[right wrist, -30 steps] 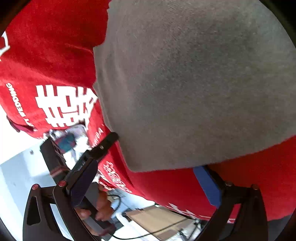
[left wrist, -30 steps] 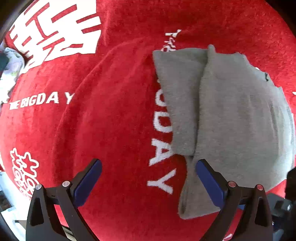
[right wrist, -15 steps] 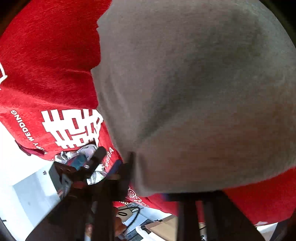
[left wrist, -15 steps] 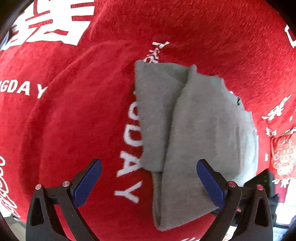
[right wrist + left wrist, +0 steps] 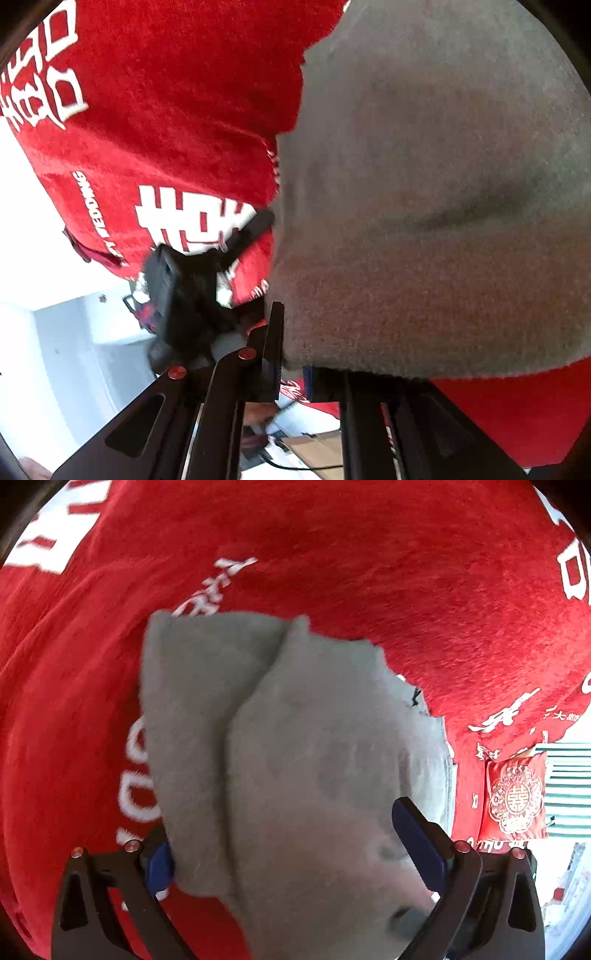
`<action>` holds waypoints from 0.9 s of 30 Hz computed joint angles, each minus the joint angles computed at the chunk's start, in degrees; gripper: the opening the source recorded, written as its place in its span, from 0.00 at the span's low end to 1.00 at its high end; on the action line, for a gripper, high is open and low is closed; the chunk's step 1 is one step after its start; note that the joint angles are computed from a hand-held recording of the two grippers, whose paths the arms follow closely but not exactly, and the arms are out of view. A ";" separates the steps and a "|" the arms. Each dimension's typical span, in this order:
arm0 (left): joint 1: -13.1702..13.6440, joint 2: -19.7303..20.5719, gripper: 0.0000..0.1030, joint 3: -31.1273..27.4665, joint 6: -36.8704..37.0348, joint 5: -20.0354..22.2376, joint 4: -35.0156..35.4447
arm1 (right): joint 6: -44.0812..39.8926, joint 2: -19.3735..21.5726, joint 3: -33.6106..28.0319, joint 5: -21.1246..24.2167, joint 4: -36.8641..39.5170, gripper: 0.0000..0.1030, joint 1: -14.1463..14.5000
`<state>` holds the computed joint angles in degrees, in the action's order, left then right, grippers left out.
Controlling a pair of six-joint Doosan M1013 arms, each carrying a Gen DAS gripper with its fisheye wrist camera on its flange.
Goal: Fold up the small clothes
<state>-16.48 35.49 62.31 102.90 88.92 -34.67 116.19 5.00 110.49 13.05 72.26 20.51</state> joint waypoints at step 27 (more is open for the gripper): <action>-4.69 -3.87 0.14 1.42 6.66 -7.50 12.12 | 27.24 2.01 -7.31 32.77 -55.25 0.01 -6.12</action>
<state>-21.16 31.62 63.73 109.56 81.42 -22.55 143.42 7.01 103.18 45.82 17.01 14.39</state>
